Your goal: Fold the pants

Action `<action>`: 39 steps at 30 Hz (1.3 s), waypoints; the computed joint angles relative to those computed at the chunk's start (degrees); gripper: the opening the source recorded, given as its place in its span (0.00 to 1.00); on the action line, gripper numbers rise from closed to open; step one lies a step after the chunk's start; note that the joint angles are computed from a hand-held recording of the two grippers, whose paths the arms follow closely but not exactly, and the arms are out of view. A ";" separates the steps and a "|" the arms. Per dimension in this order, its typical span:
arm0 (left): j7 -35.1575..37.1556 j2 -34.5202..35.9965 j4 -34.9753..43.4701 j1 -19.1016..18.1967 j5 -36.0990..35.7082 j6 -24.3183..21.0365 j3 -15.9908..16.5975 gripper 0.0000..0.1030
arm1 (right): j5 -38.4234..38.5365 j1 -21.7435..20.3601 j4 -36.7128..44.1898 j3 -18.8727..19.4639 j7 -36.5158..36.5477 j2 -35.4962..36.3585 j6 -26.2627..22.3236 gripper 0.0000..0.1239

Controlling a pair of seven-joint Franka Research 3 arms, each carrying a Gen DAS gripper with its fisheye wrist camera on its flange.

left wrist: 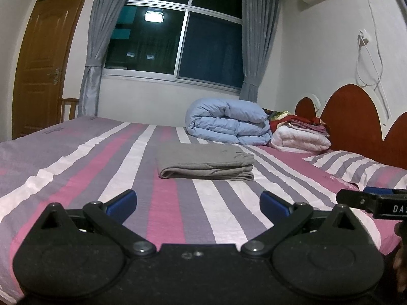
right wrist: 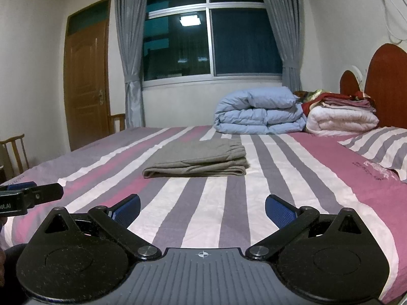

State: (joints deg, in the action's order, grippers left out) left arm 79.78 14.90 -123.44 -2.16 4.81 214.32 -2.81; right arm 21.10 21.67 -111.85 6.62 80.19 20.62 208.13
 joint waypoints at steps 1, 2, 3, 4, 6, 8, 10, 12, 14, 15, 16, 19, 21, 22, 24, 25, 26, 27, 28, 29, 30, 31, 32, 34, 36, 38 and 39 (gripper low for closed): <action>-0.16 0.02 0.04 0.17 0.38 -0.04 -0.04 0.94 | 0.04 0.01 0.06 -0.01 0.04 0.04 -0.02 0.83; -0.23 0.04 0.09 0.24 0.54 -0.09 -0.04 0.94 | 0.11 0.07 0.11 -0.06 0.00 0.07 -0.09 0.83; -0.24 0.04 0.13 0.21 0.48 -0.09 -0.03 0.94 | 0.02 0.01 0.04 -0.03 0.03 0.02 -0.09 0.83; -0.25 0.04 0.13 0.20 0.48 -0.09 -0.02 0.94 | 0.07 0.05 0.01 -0.05 0.02 0.02 -0.01 0.83; -0.29 0.06 0.16 0.21 0.53 -0.11 -0.02 0.94 | 0.25 0.19 0.01 -0.11 -0.07 0.04 0.01 0.83; -0.32 0.06 0.14 0.20 0.55 -0.08 -0.01 0.94 | 0.65 0.46 0.02 -0.27 -0.33 0.01 0.00 0.83; -0.23 0.05 0.14 0.13 0.42 -0.10 0.02 0.94 | 0.64 0.41 0.02 -0.20 -0.31 0.01 0.02 0.83; -0.24 0.04 0.12 0.14 0.47 -0.08 0.01 0.94 | 0.78 0.49 0.03 -0.24 -0.42 -0.02 -0.02 0.83; -0.32 0.05 0.14 0.19 0.61 -0.12 -0.01 0.94 | 0.87 0.53 0.02 -0.24 -0.47 -0.03 -0.01 0.83; -0.12 0.04 0.12 0.05 0.35 -0.10 0.05 0.94 | 0.90 0.54 0.02 -0.24 -0.49 -0.04 -0.01 0.83; -0.11 0.04 0.12 0.06 0.35 -0.10 0.05 0.94 | 0.96 0.57 0.03 -0.25 -0.53 -0.05 -0.02 0.83; -0.55 0.12 0.28 0.38 0.94 -0.11 -0.04 0.94 | 1.00 0.57 -0.01 -0.23 -0.55 -0.08 0.03 0.83; -0.47 0.09 0.23 0.31 0.87 -0.11 0.00 0.94 | 0.94 0.51 -0.02 -0.19 -0.51 -0.09 0.00 0.83; -0.47 0.09 0.23 0.30 0.87 -0.11 0.00 0.94 | 0.98 0.52 -0.02 -0.20 -0.50 -0.10 0.00 0.83; -0.45 0.10 0.24 0.29 0.86 -0.09 0.00 0.94 | 0.75 0.35 -0.05 -0.11 -0.36 -0.11 -0.01 0.83; -0.50 0.14 0.29 0.35 0.97 -0.07 0.00 0.94 | 0.67 0.31 -0.07 -0.10 -0.32 -0.13 -0.05 0.83; -0.41 0.11 0.25 0.24 0.76 -0.08 0.02 0.94 | 0.75 0.36 -0.04 -0.14 -0.35 -0.13 -0.03 0.83; -0.41 0.11 0.25 0.24 0.76 -0.08 0.02 0.94 | 0.63 0.27 -0.08 -0.09 -0.25 -0.14 -0.02 0.83; -0.38 0.12 0.26 0.24 0.78 -0.12 0.02 0.94 | 0.47 0.16 -0.11 -0.04 -0.17 -0.15 -0.04 0.83; -0.36 0.12 0.24 0.23 0.75 -0.08 0.03 0.94 | 0.34 0.08 -0.13 0.01 -0.07 -0.17 -0.09 0.83; -0.36 0.12 0.24 0.23 0.74 -0.08 0.02 0.94 | 0.33 0.09 -0.13 -0.01 -0.05 -0.17 -0.09 0.83; -0.43 0.15 0.28 0.30 0.88 -0.06 0.00 0.94 | 0.30 0.07 -0.16 -0.02 0.00 -0.19 -0.08 0.83; -0.20 0.14 0.24 0.14 0.58 -0.01 0.07 0.94 | 0.22 0.03 -0.18 0.00 0.04 -0.21 -0.08 0.83; -0.50 0.20 0.32 0.35 0.99 -0.03 -0.04 0.94 | 0.06 -0.04 -0.23 0.02 0.13 -0.25 -0.13 0.83; -0.61 0.13 0.31 0.43 1.19 -0.07 -0.06 0.94 | 0.11 0.01 -0.25 -0.01 0.14 -0.27 -0.07 0.83; -0.65 0.14 0.34 0.47 1.31 -0.04 -0.05 0.94 | -0.01 -0.05 -0.30 0.00 0.21 -0.31 -0.07 0.83; -0.76 0.13 0.35 0.53 1.44 -0.02 -0.08 0.94 | 0.00 -0.01 -0.28 -0.02 0.20 -0.29 0.09 0.83</action>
